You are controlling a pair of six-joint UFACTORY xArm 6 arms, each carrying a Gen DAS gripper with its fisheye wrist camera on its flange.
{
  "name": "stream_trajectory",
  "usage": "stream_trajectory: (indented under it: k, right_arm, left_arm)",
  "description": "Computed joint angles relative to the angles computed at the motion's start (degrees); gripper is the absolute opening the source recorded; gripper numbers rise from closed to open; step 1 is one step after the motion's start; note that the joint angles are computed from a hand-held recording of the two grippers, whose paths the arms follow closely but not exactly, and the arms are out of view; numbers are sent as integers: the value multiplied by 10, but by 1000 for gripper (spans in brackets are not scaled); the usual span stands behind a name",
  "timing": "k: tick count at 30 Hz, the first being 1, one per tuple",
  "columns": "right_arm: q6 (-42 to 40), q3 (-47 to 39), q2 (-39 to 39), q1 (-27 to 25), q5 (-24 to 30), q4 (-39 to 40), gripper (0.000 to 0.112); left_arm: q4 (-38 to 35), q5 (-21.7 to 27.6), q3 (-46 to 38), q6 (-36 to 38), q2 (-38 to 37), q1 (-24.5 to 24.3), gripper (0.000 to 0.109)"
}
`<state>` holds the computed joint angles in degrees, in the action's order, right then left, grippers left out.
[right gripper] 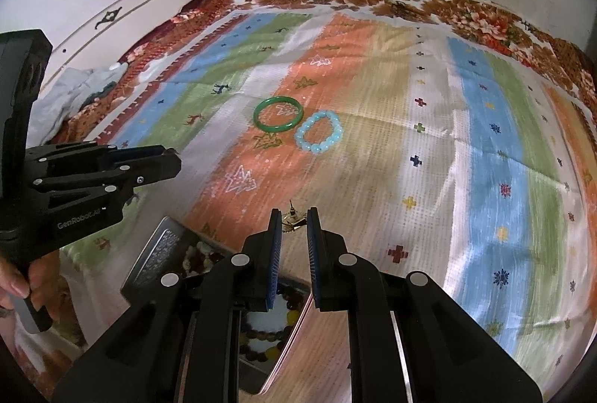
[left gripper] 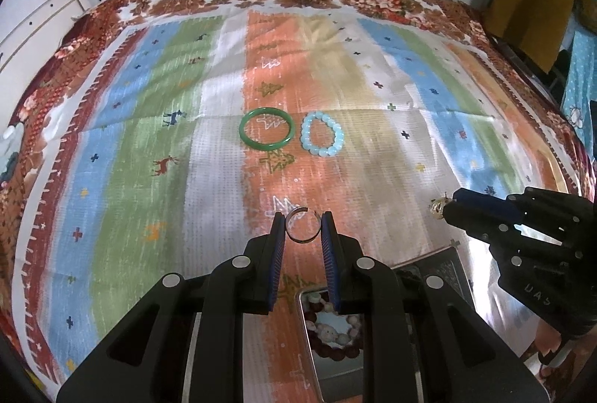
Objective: Organize jewelry
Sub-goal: 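Carry the gold ring with the left tool while the right tool carries the charm to the tin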
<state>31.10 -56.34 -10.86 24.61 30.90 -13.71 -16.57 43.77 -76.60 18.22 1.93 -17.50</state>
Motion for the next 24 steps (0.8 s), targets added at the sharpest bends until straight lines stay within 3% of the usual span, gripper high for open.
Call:
stream_trajectory:
  k: [24]
  right_arm:
    - [10,51,-50,40,-3,2,14]
  left_arm:
    - [-33,-11,86,36,-78,-3,19]
